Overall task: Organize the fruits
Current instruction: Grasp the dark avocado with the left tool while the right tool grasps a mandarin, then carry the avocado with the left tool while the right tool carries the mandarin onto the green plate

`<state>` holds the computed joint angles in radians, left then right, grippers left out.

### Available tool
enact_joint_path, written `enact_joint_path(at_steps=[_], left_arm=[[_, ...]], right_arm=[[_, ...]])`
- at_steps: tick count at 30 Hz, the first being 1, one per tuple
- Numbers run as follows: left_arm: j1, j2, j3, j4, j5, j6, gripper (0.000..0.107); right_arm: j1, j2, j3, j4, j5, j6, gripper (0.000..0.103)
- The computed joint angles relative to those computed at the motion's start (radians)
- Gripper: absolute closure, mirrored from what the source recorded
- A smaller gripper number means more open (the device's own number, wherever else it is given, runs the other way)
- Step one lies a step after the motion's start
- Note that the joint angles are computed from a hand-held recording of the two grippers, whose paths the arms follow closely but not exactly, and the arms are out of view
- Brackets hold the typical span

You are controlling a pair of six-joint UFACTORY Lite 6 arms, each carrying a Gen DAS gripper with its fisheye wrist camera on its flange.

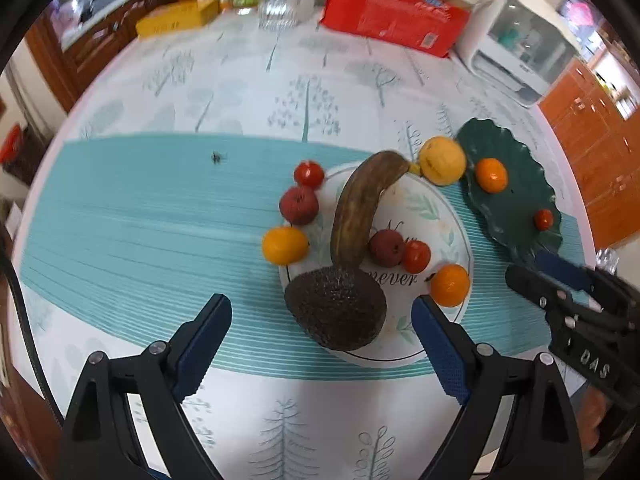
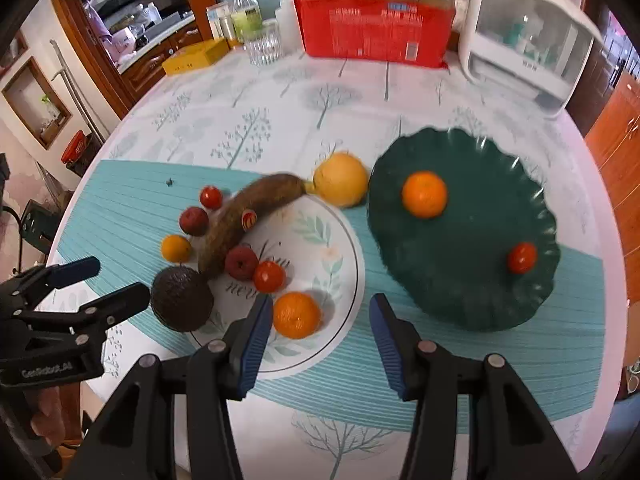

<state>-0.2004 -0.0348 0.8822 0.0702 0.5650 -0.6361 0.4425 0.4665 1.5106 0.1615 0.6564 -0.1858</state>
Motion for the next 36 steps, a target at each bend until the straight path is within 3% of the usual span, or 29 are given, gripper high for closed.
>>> enact_joint_path(at_steps=[7,11,22,24,26,27,31,36], left_arm=[[0.064,0.114,-0.037,-0.221,-0.11,0.028,0.016],[0.064,0.179,-0.031,-0.259,-0.163,0.002,0.016],[0.041,0.299,0.017,-0.303,-0.197,0.008,0.017],[0.04,0.3,0.017,-0.314,-0.209,0.022,0.02],[0.048,0.276,-0.007,-0.398,-0.233,0.121,0.037],[0.047,0.274,-0.003,-0.409,-0.23,0.14,0.037],[0.012,0.281,0.018,-0.293,-0.225,0.05,0.038],[0.01,0.278,0.023,-0.272,-0.213,0.056,0.039]], right_arm=[[-0.001,0.069,-0.001,0.042,0.002,-0.034,0.053],[0.005,0.093,0.001,0.063,0.0,-0.055,0.053],[0.026,0.218,0.092,0.053,0.012,-0.039,0.053],[0.024,0.235,0.102,0.067,0.016,-0.049,0.053],[0.026,0.244,0.102,0.063,0.009,-0.044,0.053],[0.028,0.247,0.1,0.063,0.007,-0.045,0.053],[0.024,0.254,0.096,0.096,0.006,-0.081,0.062],[0.03,0.235,0.071,0.094,-0.016,-0.091,0.063]])
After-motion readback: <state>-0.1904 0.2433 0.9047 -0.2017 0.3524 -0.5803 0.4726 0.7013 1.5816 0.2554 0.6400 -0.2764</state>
